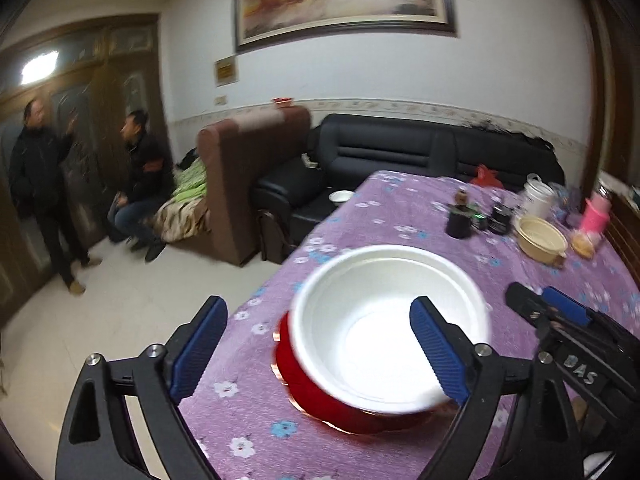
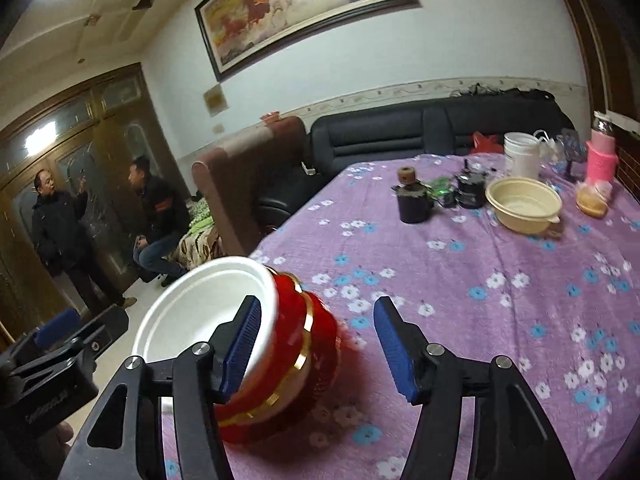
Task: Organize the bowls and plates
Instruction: 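Open the right gripper and lift it away from the white bowl, then move the right gripper over to the beige ribbed plastic bowl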
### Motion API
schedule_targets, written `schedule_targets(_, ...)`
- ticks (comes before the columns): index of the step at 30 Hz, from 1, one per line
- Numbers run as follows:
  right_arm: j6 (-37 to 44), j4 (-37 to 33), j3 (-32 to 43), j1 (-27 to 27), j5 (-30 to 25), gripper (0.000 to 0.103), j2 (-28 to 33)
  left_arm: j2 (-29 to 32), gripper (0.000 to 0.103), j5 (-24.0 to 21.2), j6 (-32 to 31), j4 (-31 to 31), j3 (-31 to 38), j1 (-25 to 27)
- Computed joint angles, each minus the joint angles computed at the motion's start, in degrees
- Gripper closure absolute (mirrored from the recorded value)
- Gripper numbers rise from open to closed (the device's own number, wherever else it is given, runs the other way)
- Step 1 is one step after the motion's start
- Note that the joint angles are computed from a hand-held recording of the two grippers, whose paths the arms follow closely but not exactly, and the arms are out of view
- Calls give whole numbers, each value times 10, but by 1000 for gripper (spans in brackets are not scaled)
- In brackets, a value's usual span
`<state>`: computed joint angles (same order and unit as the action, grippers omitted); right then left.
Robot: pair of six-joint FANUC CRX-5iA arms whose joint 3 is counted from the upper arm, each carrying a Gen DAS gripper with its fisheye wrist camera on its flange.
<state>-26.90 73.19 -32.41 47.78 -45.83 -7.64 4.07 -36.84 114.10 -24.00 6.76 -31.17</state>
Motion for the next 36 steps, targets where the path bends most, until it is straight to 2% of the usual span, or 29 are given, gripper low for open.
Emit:
schedule_targets(3,-3,-14,-14,4,-6,38,-13,10,10,-12,-28,10,8,-14)
schedule_targets(18,-47,-53,-95,10,-20,37,-97,50,11,-56,-49,-21,53,-87)
schedule_targets(36,-91,-85,-151,10,-39,36,-163,85,11,-72,-109,16,80,-117)
